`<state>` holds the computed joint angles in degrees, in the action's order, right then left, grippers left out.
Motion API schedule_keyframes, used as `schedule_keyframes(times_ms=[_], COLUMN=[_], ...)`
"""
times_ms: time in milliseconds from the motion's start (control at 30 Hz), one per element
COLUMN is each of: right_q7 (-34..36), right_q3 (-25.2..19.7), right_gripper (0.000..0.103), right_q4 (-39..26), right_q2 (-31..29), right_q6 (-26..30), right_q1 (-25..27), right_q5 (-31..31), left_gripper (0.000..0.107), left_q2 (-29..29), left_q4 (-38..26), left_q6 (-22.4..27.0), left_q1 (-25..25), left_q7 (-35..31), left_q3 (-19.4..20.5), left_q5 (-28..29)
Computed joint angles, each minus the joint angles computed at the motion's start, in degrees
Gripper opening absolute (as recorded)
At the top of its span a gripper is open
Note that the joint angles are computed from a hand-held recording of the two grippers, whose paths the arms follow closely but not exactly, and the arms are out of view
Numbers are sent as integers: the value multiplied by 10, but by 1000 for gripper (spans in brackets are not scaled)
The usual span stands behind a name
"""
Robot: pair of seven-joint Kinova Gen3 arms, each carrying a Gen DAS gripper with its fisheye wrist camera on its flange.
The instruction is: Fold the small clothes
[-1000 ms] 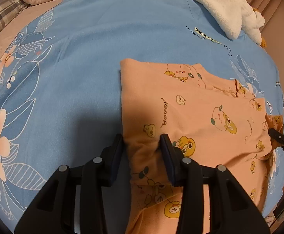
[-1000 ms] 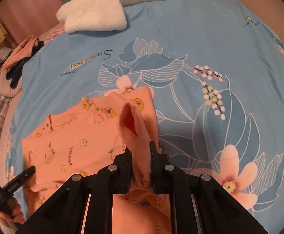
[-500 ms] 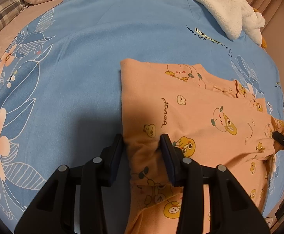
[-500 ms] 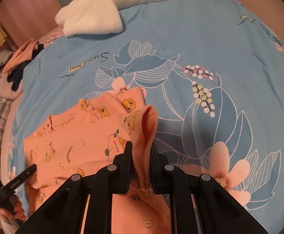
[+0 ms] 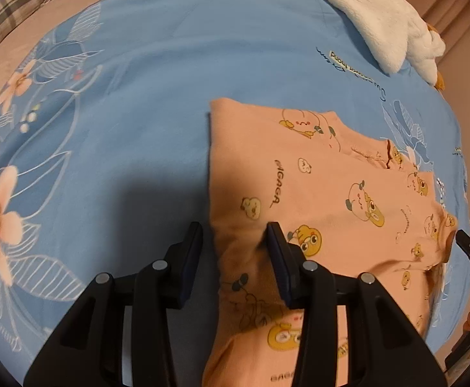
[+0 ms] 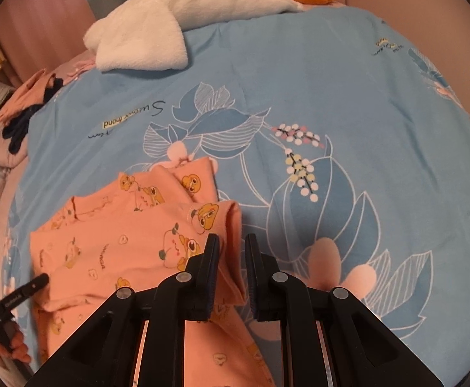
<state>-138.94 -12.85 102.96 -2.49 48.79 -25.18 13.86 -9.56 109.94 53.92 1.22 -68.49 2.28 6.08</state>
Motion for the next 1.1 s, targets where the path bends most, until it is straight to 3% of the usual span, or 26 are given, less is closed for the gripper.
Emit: schedule_keyframes(times_ms=[133, 200, 233, 267, 333, 467, 600, 933, 1100], right_q7=[-27, -21, -27, -30, -12, -26, -66, -56, -68], right_q3=[-16, -18, -23, -32, -31, -37, -30, 4, -1], right_gripper=[18, 33, 49, 54, 54, 54, 54, 64, 65], right_q4=[-1, -4, -7, -6, -1, -16, -20, 30, 46], right_q2=[-17, -19, -17, -15, -9, 36, 66, 51, 48], right_q6=[3, -3, 0, -6, -20, 11, 54, -15, -36], right_q1=[-9, -12, -14, -15, -28, -57, -96, -74, -71], right_q5=[40, 29, 30, 34, 28, 51, 103, 36, 46], left_gripper=[36, 36, 36, 36, 36, 36, 39, 42, 42], left_q2=[-41, -54, -56, -52, -34, -17, -17, -17, -20], left_q4=[-3, -1, 3, 4, 5, 23, 31, 55, 63], left_q6=[-3, -13, -21, -25, -23, -41, -51, -92, -101], left_q1=[4, 12, 19, 24, 21, 20, 29, 32, 37], left_q7=[19, 0, -16, -26, -18, 19, 23, 74, 66], left_q3=[12, 0, -8, -11, 9, 39, 33, 56, 42], left_q5=[-17, 6, 23, 31, 21, -21, -29, -86, -77])
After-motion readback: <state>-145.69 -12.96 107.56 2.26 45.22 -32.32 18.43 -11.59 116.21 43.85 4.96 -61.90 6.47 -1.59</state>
